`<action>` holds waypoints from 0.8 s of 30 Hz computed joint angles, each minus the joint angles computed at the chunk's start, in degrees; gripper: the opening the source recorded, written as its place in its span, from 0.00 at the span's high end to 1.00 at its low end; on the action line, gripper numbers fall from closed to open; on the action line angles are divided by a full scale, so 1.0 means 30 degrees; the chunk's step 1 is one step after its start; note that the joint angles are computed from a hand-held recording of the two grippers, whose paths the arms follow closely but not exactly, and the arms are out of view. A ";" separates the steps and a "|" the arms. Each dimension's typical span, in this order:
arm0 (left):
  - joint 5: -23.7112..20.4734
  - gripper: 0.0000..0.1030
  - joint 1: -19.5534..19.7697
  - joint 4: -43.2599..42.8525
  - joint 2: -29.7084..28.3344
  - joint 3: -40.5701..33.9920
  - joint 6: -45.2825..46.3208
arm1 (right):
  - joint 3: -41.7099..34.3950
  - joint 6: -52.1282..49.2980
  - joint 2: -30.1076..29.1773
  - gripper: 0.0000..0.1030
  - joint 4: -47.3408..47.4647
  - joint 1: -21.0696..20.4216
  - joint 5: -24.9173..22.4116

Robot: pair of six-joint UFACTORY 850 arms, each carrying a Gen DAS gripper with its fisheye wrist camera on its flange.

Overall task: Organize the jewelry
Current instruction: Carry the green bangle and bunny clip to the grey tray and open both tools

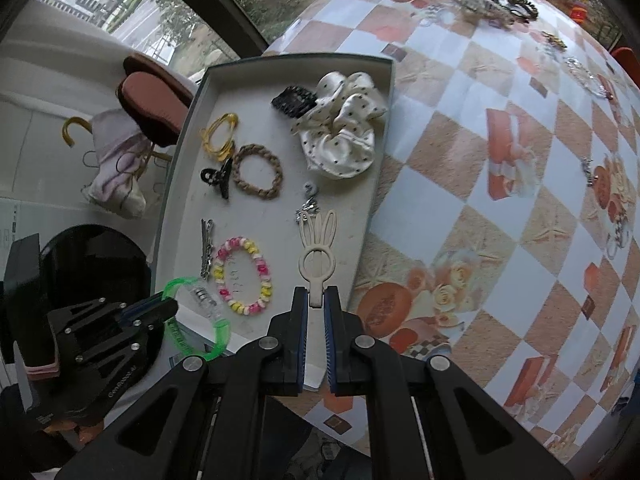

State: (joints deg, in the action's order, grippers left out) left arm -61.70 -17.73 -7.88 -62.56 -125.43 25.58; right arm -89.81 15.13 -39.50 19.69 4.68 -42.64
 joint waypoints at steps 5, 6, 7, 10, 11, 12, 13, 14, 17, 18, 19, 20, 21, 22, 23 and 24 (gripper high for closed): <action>-0.0179 0.90 -0.0177 -0.0121 -0.0306 -0.0155 0.0279 | -0.0579 -0.0586 -0.0575 0.92 0.0692 0.0108 -0.0248; -0.0257 0.90 -0.0204 -0.0105 -0.0421 -0.0249 0.0365 | -0.0712 -0.0710 -0.0709 0.92 0.0830 0.0131 -0.0295; -0.0360 0.90 -0.0238 -0.0109 -0.0567 -0.0389 0.0425 | -0.0925 -0.0834 -0.0918 0.92 0.0959 0.0149 -0.0407; -0.0603 0.90 -0.0292 -0.0100 -0.0976 -0.0905 0.0492 | -0.1449 -0.1003 -0.1433 0.92 0.1193 0.0184 -0.0682; -0.0628 0.90 -0.0332 -0.0090 -0.1102 -0.1065 0.0514 | -0.1665 -0.1023 -0.1654 0.92 0.1261 0.0189 -0.0807; -0.0645 0.90 -0.0373 -0.0056 -0.1253 -0.1258 0.0507 | -0.1840 -0.1031 -0.1821 0.92 0.1325 0.0192 -0.0919; -0.0670 0.90 -0.0413 -0.0003 -0.1391 -0.1440 0.0461 | -0.2003 -0.1029 -0.2002 0.92 0.1391 0.0196 -0.1012; -0.0750 0.90 -0.0470 0.0098 -0.1631 -0.1764 0.0331 | -0.2182 -0.1021 -0.2200 0.92 0.1452 0.0198 -0.1135; -0.0794 0.90 -0.0509 -0.0016 -0.1968 -0.2201 0.0200 | -0.2627 -0.0991 -0.2688 0.92 0.1501 0.0188 -0.1453; -0.0758 0.90 -0.0522 -0.0043 -0.2009 -0.2266 0.0211 | -0.2733 -0.0971 -0.2811 0.92 0.1475 0.0185 -0.1531; -0.0758 0.90 -0.0544 -0.0093 -0.2096 -0.2410 0.0199 | -0.2923 -0.0891 -0.2993 0.92 0.1391 0.0194 -0.1625; -0.0808 0.90 -0.0536 -0.0131 -0.2214 -0.2613 0.0198 | -0.3109 -0.0721 -0.3170 0.92 0.1220 0.0215 -0.1713; -0.0830 0.90 -0.0554 -0.0158 -0.2290 -0.2746 0.0169 | -0.3232 -0.0603 -0.3296 0.92 0.1117 0.0225 -0.1765; -0.0840 0.90 -0.0579 -0.0188 -0.2376 -0.2896 0.0114 | -0.3352 -0.0485 -0.3409 0.92 0.1010 0.0215 -0.1819; -0.0856 0.90 -0.0582 -0.0216 -0.2469 -0.3038 0.0089 | -0.3575 -0.0262 -0.3594 0.92 0.0831 0.0236 -0.1882; -0.0871 0.90 -0.0594 -0.0231 -0.2533 -0.3148 0.0043 | -0.3774 -0.0077 -0.3761 0.92 0.0696 0.0256 -0.1934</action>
